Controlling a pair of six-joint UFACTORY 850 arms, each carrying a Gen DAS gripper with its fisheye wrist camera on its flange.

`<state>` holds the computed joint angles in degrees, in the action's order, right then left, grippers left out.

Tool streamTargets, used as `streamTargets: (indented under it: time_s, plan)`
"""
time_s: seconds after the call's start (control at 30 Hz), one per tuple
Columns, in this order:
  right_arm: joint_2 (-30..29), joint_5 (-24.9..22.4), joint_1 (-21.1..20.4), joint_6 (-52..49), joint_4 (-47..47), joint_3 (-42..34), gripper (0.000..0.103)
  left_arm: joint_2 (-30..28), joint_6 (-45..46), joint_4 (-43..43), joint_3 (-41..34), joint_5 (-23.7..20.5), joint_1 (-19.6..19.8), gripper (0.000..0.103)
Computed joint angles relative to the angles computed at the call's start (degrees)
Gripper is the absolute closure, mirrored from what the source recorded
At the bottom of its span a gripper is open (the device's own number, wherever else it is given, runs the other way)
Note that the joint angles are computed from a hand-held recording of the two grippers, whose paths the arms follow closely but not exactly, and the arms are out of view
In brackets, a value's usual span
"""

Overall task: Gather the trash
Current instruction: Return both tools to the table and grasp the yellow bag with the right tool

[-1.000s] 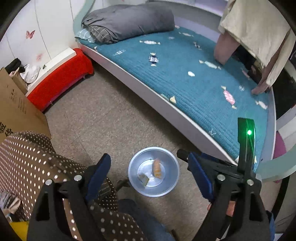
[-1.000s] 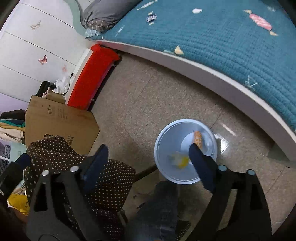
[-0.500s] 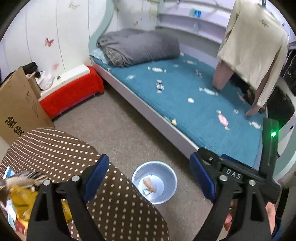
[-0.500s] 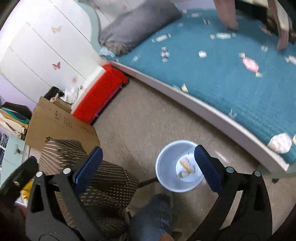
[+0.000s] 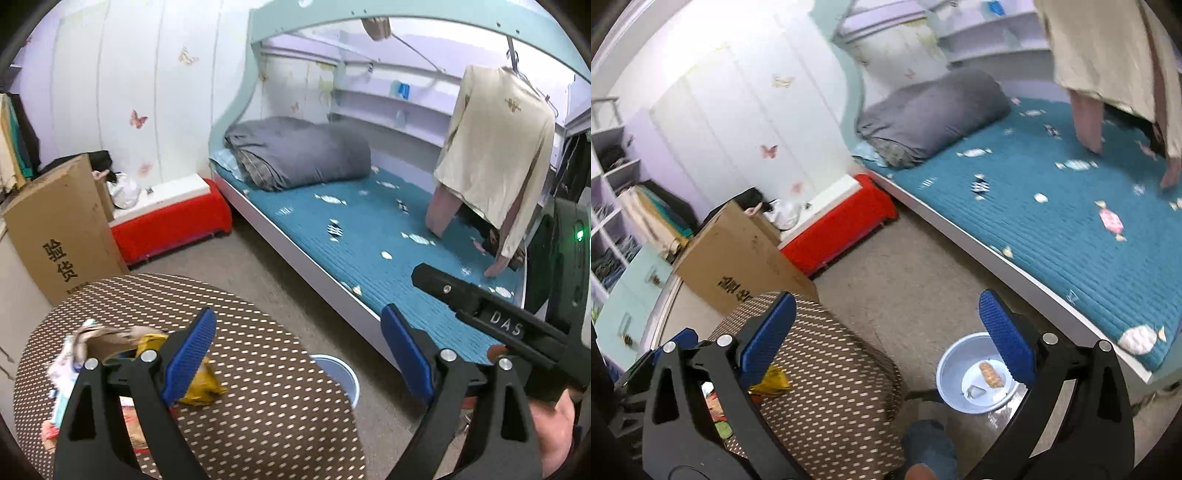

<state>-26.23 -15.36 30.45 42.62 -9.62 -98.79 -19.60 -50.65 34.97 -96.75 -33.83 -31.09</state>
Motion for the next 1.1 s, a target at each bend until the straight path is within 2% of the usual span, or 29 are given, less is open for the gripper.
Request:
streamTargets:
  time_s: [0.37, 0.57, 0.8, 1.1]
  plan:
    - [-2.1, -2.5, 5.1, -12.2, 5.5, -6.0, 0.006, 12.3, -15.6, 12.4, 14.2, -0.8, 1.6, 0.014]
    - [-6.5, -6.0, 7.6, -20.6, 10.1, -11.6, 0.006, 17.8, -20.7, 14.7, 21.6, -1.2, 4.4, 0.014]
    - [-13.8, -12.1, 9.6, -28.0, 14.9, -20.0, 0.006, 20.2, -20.8, 13.9, 26.2, -1.4, 7.6, 0.014]
    - [-23.5, -19.5, 10.4, -33.9, 18.5, -33.2, 0.006, 18.8, -17.9, 12.2, 26.5, -0.2, 10.4, 0.014]
